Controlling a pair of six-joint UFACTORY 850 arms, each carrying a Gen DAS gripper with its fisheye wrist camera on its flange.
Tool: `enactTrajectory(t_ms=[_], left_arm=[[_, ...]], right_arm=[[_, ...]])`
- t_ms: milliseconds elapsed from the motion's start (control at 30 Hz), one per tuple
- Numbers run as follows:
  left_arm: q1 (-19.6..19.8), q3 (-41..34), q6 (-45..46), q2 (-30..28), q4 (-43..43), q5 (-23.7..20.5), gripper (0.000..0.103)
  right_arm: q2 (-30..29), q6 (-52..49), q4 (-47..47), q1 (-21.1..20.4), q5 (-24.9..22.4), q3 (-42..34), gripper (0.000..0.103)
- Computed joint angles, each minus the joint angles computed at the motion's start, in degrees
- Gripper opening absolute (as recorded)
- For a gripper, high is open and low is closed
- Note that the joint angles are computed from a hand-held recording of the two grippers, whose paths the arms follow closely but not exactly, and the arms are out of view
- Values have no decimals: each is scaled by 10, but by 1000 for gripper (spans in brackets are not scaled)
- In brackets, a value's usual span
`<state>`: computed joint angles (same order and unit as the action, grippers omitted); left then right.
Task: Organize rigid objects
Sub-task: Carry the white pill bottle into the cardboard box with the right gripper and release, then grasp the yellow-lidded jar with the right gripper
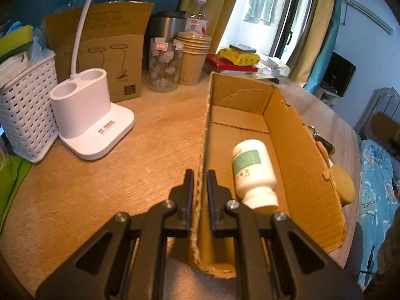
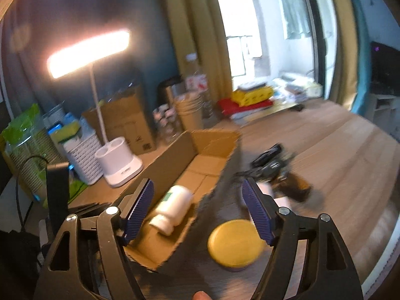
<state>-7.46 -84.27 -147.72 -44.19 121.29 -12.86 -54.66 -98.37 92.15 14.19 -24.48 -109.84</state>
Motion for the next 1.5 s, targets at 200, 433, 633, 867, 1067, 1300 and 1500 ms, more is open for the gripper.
enactTrajectory(t_ms=[200, 433, 633, 867, 1067, 1300, 1500], left_arm=[[0, 0, 2, 0, -1, -2, 10], [-1, 1, 6, 1, -4, -3, 10], [0, 0, 11, 1, -10, -1, 10], [-2, -1, 21, 0, -18, -2, 10], [-2, -1, 20, 0, -17, -3, 10], [-5, -3, 30, -1, -27, -6, 10], [-4, -3, 30, -2, -25, -6, 10]], right_arm=[[32, -147, 148, -11, 38, 46, 77], [37, -237, 235, -18, 65, 64, 77], [20, -252, 247, -17, 95, 53, 77], [-5, -155, 139, -14, 108, 33, 77], [-7, -131, 85, -4, 88, 46, 77], [-15, -111, 33, 6, 80, 42, 77], [-42, -4, -83, 16, 100, 6, 77]])
